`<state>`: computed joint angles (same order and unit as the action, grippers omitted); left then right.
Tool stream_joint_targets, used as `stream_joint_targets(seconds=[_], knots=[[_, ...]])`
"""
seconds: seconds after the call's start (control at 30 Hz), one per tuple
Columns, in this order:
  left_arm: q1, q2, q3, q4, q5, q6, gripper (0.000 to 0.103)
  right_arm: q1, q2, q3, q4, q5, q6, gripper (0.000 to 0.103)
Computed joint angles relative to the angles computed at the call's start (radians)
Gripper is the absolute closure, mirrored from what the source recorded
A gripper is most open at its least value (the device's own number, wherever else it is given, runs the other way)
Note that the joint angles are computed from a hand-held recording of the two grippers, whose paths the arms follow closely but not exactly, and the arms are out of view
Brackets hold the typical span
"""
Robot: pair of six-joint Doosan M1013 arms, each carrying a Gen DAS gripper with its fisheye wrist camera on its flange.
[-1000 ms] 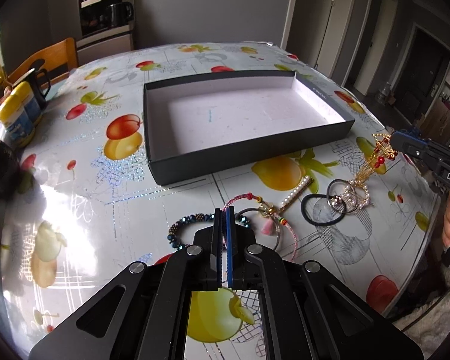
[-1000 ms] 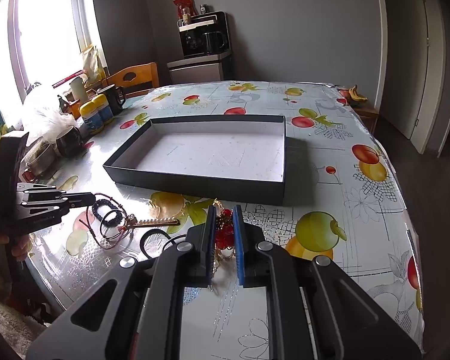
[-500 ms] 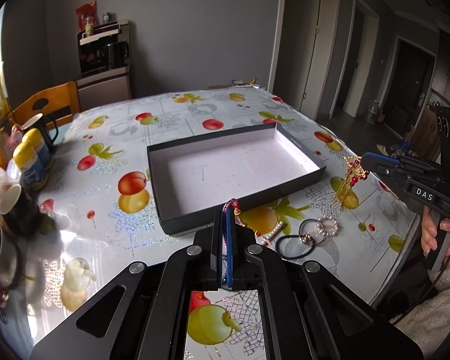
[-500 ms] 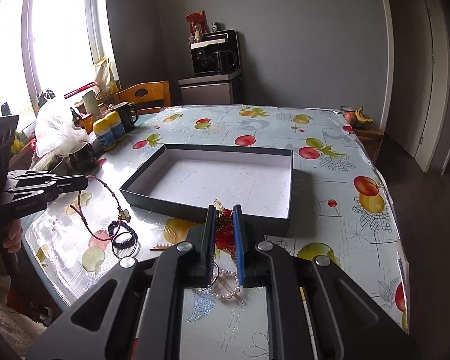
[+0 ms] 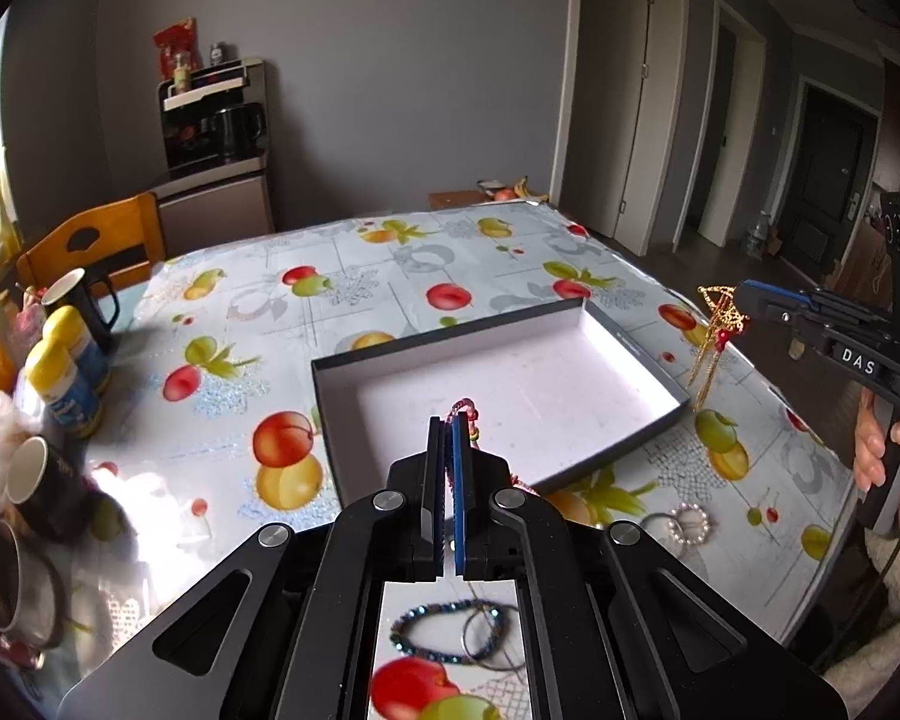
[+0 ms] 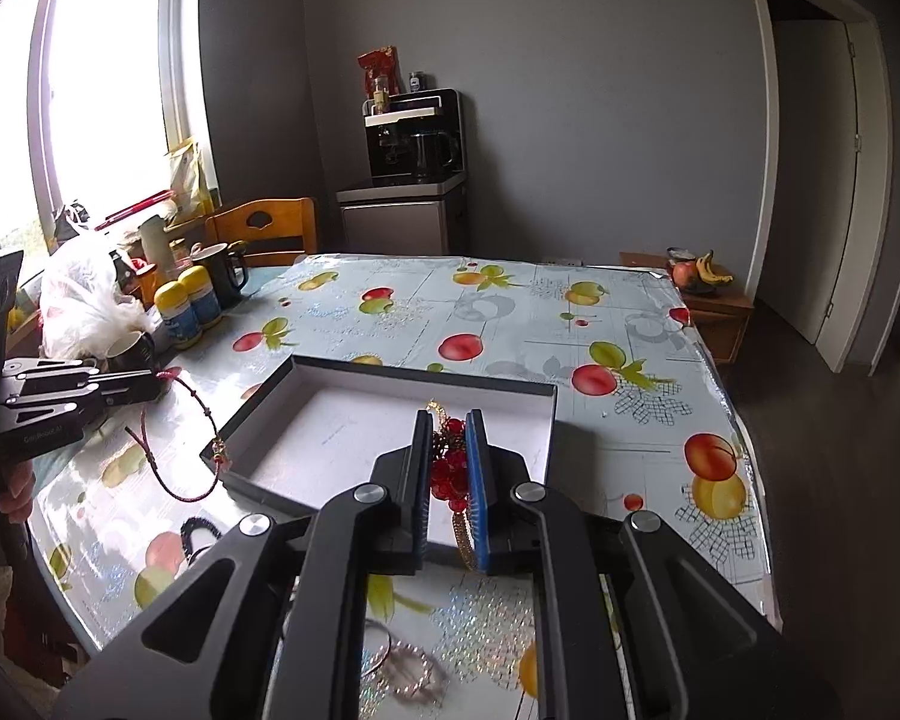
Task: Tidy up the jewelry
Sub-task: 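Carry both held pieces into the black box and open both tools, then lift both tools out of the box back over the table jewelry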
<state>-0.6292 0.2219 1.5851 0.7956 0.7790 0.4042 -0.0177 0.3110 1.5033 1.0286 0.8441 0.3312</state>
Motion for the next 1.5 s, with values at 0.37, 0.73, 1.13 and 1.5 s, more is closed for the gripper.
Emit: stream_joint_targets(seconds=[0.37,0.73,1.13,1.5], knots=[[0.117,0.138,-0.154,-0.124,0.038,0.127,0.101,0.075,0.165,-0.195,-0.19,-0.025,0.319,0.092],[0.17,0.223,-0.207,-0.259,0.111,0.196,0.101,0.113,0.268,-0.289,-0.394,0.056,0.575,0.092],[0.158,0.236,-0.207,-0.228,0.155,0.196,0.069,0.12,0.257,-0.269,-0.428,0.036,0.565,0.088],[0.124,0.176,-0.152,-0.094,0.084,0.067,0.02,0.084,0.177,-0.181,-0.229,-0.029,0.375,0.019]])
